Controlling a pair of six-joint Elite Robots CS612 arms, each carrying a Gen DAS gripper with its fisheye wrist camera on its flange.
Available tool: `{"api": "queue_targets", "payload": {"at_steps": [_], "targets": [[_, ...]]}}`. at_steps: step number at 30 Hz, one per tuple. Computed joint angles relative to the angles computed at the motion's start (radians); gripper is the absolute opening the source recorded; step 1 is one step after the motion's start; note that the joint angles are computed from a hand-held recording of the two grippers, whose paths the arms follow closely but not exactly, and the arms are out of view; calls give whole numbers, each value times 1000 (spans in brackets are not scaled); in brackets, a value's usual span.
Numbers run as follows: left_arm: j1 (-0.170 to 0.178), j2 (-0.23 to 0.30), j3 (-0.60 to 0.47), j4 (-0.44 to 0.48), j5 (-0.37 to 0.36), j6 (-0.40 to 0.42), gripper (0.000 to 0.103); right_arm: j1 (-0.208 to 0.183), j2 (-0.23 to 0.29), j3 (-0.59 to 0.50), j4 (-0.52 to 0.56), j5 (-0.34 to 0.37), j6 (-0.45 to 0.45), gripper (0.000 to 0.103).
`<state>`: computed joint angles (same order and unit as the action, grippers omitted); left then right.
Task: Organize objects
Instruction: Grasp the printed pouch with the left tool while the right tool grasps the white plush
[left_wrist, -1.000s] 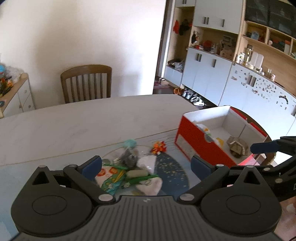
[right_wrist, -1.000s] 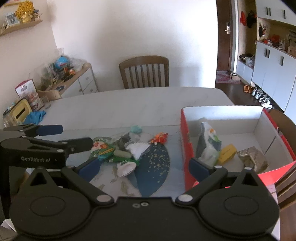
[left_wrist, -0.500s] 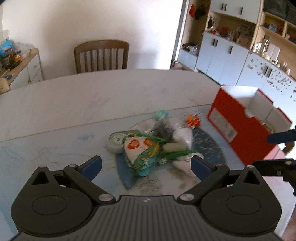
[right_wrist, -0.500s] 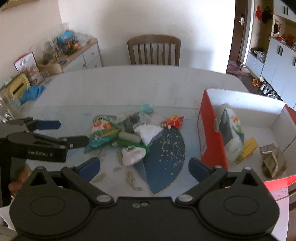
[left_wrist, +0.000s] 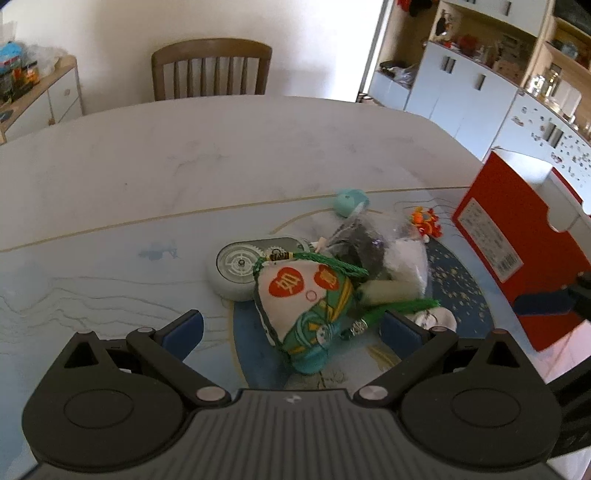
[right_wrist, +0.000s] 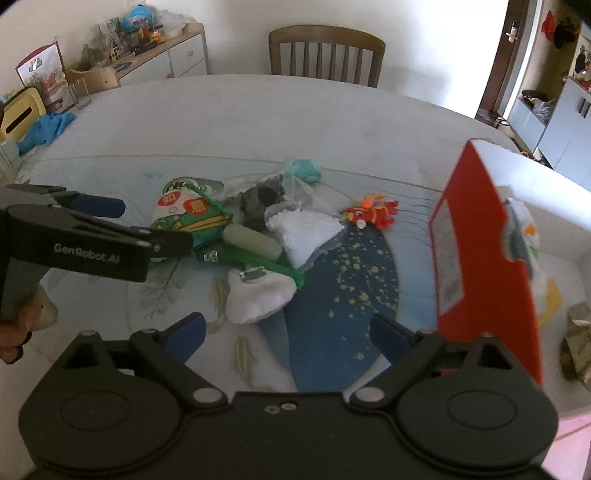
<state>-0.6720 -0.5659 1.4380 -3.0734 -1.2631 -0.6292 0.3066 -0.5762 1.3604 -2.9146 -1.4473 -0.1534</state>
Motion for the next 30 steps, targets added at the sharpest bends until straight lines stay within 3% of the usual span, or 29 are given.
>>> {"api": "queue_targets", "payload": {"at_steps": [11, 15, 22, 24, 28, 30], "targets": [[-6, 29, -43, 19, 17, -29, 102, 18, 50, -76, 41, -9, -85, 86], [-8, 31, -43, 19, 24, -62, 101, 16, 57, -88, 55, 8, -69, 83], [-3, 30, -43, 17, 5, -107, 78, 14, 63, -98, 67, 25, -38, 77], [-4, 29, -47, 39, 6, -105, 56, 15, 65, -100, 74, 23, -30, 72], [-5, 27, -42, 35, 10, -113, 53, 14, 65, -100, 73, 24, -14, 62], [-7, 23, -36, 33, 23, -111, 49, 14, 63, -96, 68, 23, -7, 52]]}}
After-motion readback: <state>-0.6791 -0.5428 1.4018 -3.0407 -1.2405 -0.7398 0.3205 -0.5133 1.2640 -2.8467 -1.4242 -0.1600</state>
